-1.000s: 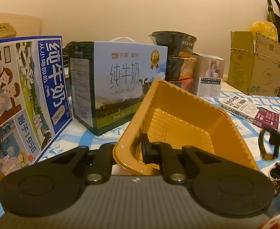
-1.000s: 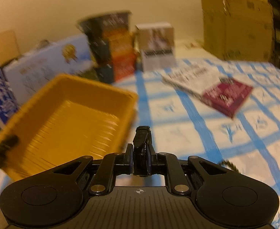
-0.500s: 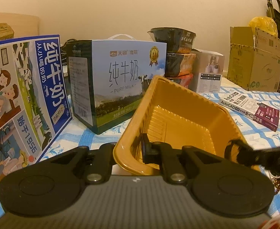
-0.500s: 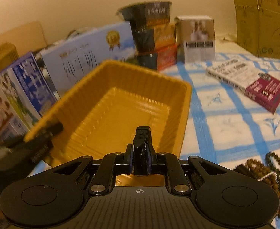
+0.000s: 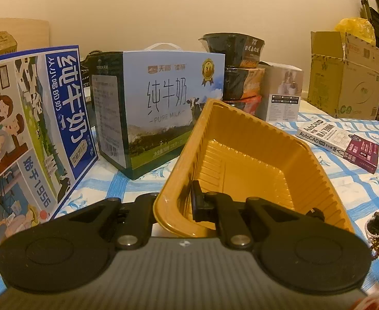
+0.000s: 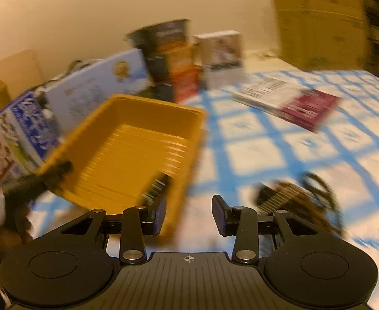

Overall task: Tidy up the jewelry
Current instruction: 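Carry the black watch into the orange tray and open the right gripper, then grasp a dark bead bracelet from the pile with the right gripper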

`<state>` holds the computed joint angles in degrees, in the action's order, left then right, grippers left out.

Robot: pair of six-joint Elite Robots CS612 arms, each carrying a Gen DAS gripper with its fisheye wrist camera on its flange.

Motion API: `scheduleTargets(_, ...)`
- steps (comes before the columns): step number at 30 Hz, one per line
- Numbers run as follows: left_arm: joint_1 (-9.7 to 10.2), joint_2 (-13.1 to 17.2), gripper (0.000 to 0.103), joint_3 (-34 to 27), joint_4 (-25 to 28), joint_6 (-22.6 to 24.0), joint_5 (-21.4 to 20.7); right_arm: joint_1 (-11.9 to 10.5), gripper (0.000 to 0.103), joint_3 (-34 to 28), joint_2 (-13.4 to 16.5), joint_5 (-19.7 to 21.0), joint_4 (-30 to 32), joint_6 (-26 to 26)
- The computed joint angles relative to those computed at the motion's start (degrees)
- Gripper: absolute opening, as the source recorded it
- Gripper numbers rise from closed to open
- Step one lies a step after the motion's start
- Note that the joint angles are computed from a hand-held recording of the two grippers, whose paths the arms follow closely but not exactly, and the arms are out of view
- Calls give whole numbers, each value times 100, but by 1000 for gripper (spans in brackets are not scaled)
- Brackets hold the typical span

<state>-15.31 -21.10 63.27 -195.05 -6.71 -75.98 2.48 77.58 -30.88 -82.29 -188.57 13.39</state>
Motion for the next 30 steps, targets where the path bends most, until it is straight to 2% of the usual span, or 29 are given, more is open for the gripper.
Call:
scheduleTargets(5,9,0,11,-13,39,5,-14,-134,40,678,-322,-605,36,258)
scheduleTargets(8,9,0,11,-16,46,27,-9,-205,39,915,-432,-735,53,418)
scheduleTargets(11,10,3,11,-28,58,52,-6,-223,39,962,-446,-687,-11,353)
scheduleTargets(15,14,1,11,-31,73,89,-21,-199,27,766,-334,-499,74,180)
scheduleTargets(22,28,-4,11,-48,141,119,-73,-181,16,460,-170,-486,429,196)
scheduleTargets(23,29,-3,11,-51,143,117,-74,-186,8,443,-163,-465,454,206)
scheduleTargets(30,32,-4,11,-48,139,80,-93,-189,6,529,-250,-368,123,158)
